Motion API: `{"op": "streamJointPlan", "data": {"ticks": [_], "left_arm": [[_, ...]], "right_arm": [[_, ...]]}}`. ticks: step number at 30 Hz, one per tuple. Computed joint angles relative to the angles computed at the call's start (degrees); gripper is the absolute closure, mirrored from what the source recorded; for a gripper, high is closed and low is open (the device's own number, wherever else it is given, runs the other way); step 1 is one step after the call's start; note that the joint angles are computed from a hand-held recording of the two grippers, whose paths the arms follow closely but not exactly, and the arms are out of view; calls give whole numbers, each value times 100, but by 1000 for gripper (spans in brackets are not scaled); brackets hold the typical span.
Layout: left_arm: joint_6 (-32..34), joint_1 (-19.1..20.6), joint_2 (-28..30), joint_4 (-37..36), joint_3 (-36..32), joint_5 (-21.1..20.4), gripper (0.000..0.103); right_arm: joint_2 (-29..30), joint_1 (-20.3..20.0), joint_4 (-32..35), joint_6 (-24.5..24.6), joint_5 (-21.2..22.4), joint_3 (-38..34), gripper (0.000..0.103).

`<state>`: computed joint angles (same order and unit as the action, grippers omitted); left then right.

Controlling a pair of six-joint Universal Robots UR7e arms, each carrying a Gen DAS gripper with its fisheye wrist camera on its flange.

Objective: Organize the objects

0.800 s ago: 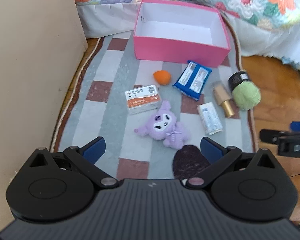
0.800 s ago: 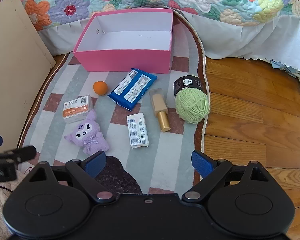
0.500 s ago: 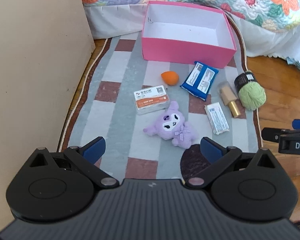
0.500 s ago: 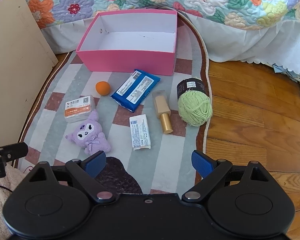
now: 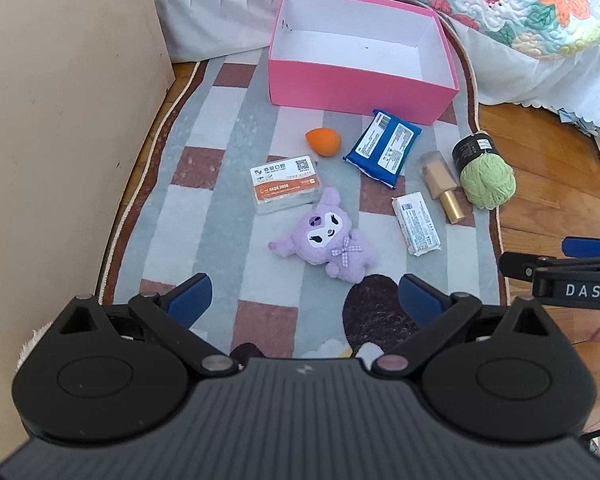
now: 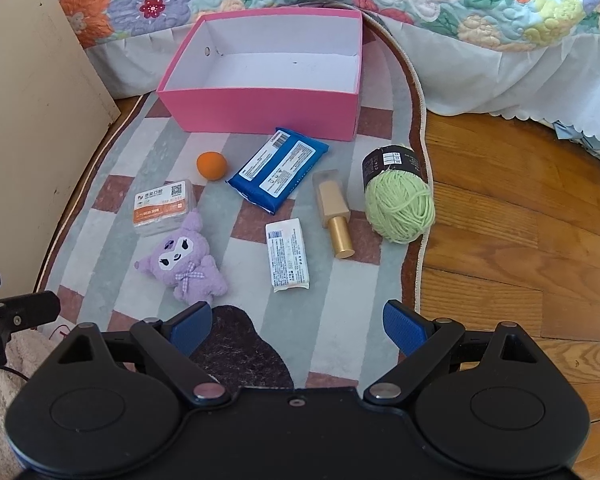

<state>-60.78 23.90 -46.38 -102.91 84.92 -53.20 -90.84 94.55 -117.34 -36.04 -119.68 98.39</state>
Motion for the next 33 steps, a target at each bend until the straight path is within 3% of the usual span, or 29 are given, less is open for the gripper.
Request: {"op": "streamJointPlan", "data": {"ticks": [10, 33], "left_arm": [[-542, 65, 114, 677, -178, 97, 3], [-840, 16, 137, 819, -252, 140, 2]], "right_arm": [[8, -1, 21, -9, 26, -60, 8], [19, -1, 143, -116, 45, -136, 8]]}}
